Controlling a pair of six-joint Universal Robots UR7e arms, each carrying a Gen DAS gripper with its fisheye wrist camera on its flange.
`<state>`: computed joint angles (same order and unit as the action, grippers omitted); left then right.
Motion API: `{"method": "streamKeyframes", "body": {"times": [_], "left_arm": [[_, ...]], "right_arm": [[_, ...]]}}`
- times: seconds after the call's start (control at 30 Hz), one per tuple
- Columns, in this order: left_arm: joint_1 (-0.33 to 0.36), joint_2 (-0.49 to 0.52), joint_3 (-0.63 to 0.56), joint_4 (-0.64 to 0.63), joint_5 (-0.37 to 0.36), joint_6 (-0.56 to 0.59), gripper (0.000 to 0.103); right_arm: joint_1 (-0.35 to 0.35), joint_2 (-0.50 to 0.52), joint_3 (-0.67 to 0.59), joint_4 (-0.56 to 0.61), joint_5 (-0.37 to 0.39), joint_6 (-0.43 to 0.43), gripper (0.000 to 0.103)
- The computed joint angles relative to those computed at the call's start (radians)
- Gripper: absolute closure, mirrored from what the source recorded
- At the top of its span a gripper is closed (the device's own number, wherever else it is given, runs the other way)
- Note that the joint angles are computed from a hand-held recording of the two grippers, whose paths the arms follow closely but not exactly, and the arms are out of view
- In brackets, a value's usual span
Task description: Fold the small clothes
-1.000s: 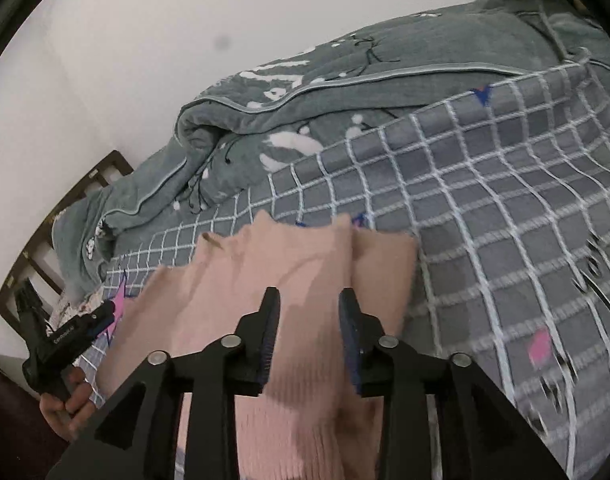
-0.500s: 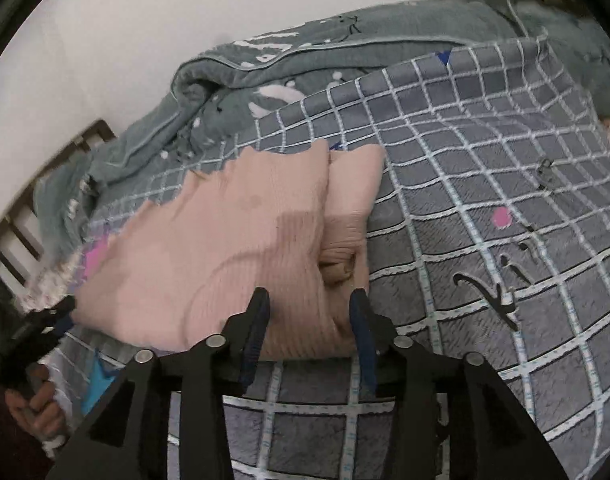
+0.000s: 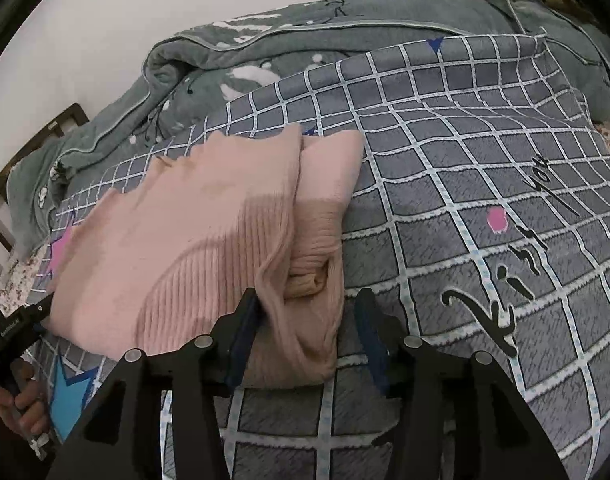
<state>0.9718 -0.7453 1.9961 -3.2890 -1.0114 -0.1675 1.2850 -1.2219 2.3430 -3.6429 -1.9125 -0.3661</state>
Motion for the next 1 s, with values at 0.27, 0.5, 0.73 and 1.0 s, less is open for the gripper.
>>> {"method": "streamKeyframes", "body": {"times": [0.27, 0.5, 0.73, 1.0], "left_arm": [[0.029, 0.004, -0.011, -0.021, -0.074, -0.009, 0.079], [0.016, -0.003, 0.006, -0.051, -0.071, -0.037, 0.087], [0.0, -0.052, 0.065, -0.077, -0.093, -0.056, 0.091], [-0.039, -0.14, 0.234, -0.158, -0.14, -0.084, 0.091]], "right_arm": [[-0.011, -0.004, -0.011, 0.03, 0.027, -0.002, 0.053], [-0.096, -0.097, 0.018, 0.153, 0.254, 0.037, 0.093], [-0.126, -0.195, 0.113, 0.12, 0.39, 0.004, 0.094], [-0.17, -0.333, 0.243, 0.1, 0.479, -0.019, 0.094]]}}
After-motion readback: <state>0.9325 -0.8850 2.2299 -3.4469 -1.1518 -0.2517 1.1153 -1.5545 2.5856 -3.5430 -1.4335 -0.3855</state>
